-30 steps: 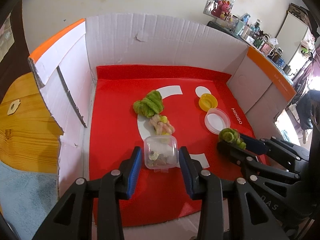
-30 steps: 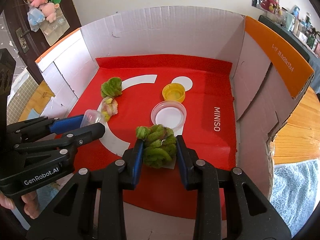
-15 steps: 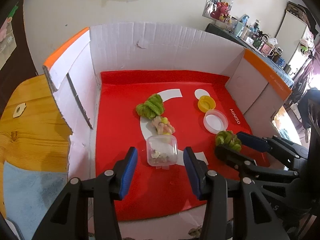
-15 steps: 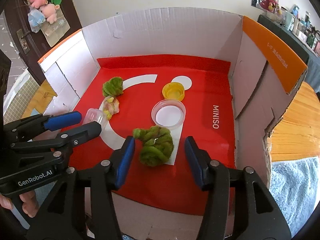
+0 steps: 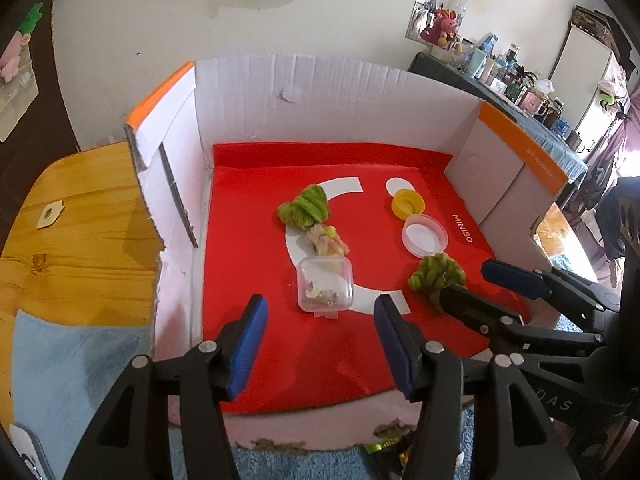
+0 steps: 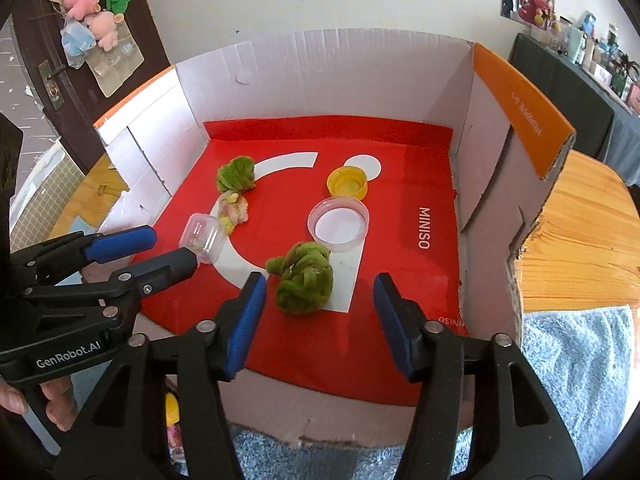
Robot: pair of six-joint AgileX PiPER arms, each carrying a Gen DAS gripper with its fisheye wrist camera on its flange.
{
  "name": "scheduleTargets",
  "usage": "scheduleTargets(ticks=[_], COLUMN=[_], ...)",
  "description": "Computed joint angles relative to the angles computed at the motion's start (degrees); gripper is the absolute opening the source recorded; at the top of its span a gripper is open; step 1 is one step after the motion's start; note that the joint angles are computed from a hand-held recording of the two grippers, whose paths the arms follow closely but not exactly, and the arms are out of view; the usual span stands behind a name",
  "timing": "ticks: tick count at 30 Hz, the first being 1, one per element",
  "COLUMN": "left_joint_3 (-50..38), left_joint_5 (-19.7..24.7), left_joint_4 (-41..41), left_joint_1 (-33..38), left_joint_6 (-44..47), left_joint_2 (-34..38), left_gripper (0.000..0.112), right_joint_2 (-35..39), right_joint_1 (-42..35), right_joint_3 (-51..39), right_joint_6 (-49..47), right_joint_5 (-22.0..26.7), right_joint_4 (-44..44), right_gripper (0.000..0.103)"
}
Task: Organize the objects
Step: 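Release the pompom beside the lid with the right tool while the left tool releases the container beside the figure, then withdraw both open tools from the box back over the towel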
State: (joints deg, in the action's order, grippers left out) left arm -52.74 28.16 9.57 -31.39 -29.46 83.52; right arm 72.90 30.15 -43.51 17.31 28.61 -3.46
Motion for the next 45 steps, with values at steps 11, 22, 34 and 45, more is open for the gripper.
scheduleTargets(ticks=[11,22,34,45], left_joint_3=[2.6,4.9,7.9,10.7], left_joint_5=[1.2,2.8,5.5,7.8], left_joint_4=[4.8,8.2,14.0,16.9], left_joint_1=[-2.6,-4.5,-7.8,-11.3], left_joint_6=[-6.2,-11.2,-18.9,-24.1], left_joint_2=[-5.1,-9.5,-14.3,-17.6], left_gripper=[0.067,0.078,0.088,0.088], right_joint_2=[-4.3,-9.0,-14.3,-17.8], right_joint_1=[2.0,6.0,12.5,19.1], right_joint_3=[0.9,2.1,3.9,5.8], right_joint_6=[3.2,10.0,19.9,28.4], right_joint_5=[2.1,4.6,8.9,12.6], right_joint_4=[-2.3,-7.7,-15.3,-20.5], right_gripper=[0.066,0.078,0.086,0.091])
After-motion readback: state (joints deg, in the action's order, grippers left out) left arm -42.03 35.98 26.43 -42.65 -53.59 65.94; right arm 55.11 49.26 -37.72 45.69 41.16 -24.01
